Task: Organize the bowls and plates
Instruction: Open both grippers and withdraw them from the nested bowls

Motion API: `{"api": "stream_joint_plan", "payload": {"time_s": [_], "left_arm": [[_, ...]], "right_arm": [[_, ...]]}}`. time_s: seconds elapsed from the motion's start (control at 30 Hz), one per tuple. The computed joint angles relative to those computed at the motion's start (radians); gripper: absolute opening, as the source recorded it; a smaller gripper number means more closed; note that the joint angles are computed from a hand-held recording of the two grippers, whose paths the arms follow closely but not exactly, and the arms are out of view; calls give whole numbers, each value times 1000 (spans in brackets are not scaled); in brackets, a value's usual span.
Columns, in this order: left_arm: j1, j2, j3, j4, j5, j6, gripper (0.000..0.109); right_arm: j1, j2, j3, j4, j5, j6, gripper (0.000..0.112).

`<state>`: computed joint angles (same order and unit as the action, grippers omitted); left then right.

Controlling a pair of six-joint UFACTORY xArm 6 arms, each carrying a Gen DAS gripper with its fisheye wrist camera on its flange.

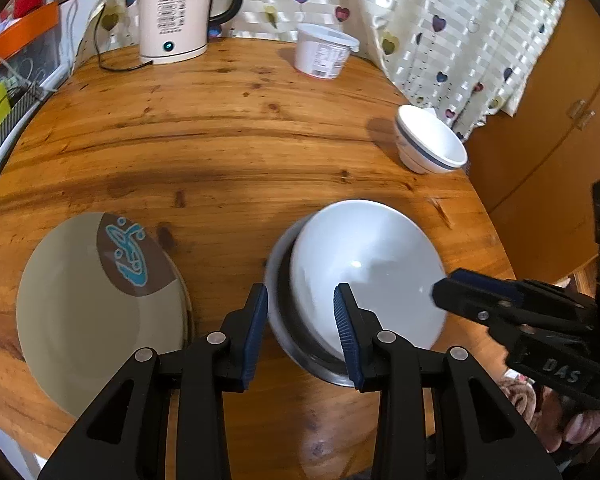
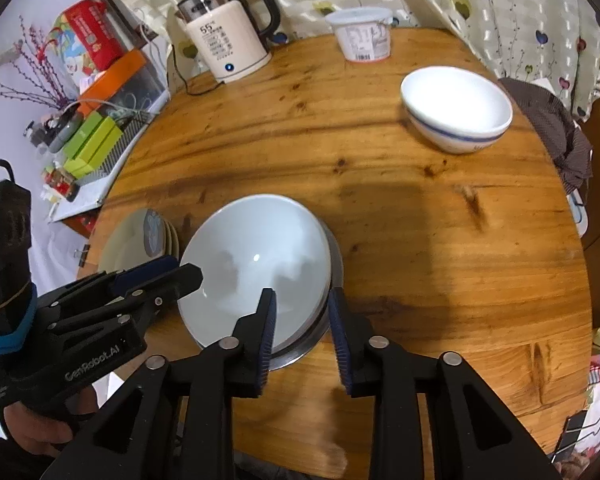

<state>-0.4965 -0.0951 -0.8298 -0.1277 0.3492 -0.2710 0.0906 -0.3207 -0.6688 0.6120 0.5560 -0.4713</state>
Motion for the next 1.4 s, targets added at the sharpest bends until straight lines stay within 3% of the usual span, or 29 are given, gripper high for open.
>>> {"api": "stream_joint_plan", "payload": {"time_s": [0.1, 0.27, 1.0, 1.2, 1.4], "left_arm": [[6, 2, 5, -24, 2, 8, 36], [3, 12, 6, -140, 10, 92, 36], [-31, 91, -66, -269, 12, 208, 36], [-31, 86, -64, -282, 12, 216, 36], [-33, 80, -59, -276, 5, 215, 36]], "right_arm": [[-2, 0, 3, -2, -14, 3, 40], [-8, 21, -4, 20, -1, -7, 40], [-39, 26, -5, 28, -30, -36, 36], [-38, 18, -4, 41, -17, -66, 21], [-40, 11, 1, 47, -15, -66, 18]]}}
